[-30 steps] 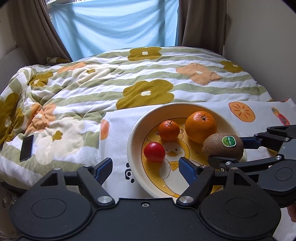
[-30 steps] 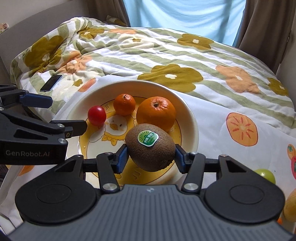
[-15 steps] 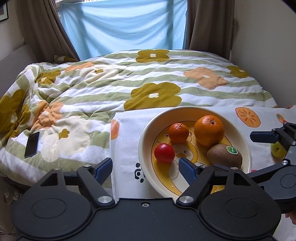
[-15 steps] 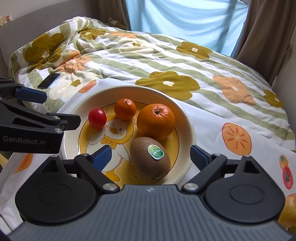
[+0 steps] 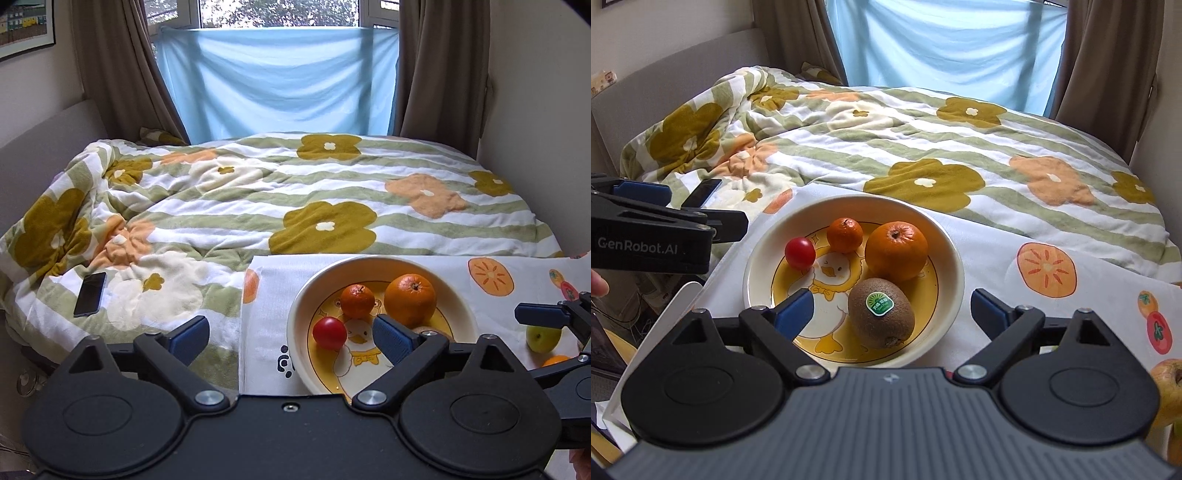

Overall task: Organize fruits
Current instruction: 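Withdraw both open tools from the bowl toward the remaining fruits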

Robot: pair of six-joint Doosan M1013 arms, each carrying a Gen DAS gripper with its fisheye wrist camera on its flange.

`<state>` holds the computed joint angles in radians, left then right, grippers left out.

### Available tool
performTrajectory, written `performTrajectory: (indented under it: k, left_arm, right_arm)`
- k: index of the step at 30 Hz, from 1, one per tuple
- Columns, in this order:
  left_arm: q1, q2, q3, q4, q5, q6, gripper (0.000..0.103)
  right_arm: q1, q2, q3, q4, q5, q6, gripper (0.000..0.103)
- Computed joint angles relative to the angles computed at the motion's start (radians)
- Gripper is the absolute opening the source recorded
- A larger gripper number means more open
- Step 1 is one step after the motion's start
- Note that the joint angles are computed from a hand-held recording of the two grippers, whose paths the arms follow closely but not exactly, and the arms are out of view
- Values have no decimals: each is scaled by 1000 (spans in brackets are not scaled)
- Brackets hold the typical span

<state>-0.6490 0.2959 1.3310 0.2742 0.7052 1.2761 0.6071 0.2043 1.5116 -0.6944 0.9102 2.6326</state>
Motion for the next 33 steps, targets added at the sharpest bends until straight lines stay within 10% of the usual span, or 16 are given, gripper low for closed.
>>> performTrajectory:
  k: [14,33]
  left_arm:
    - [-143,-103,91,308,82,-378,102]
    - [-334,-117,181,428,75,-548,102]
  right_arm:
    - [38,-161,122,-84,30,53,103]
    - [35,-410,405,-107,39,156,103]
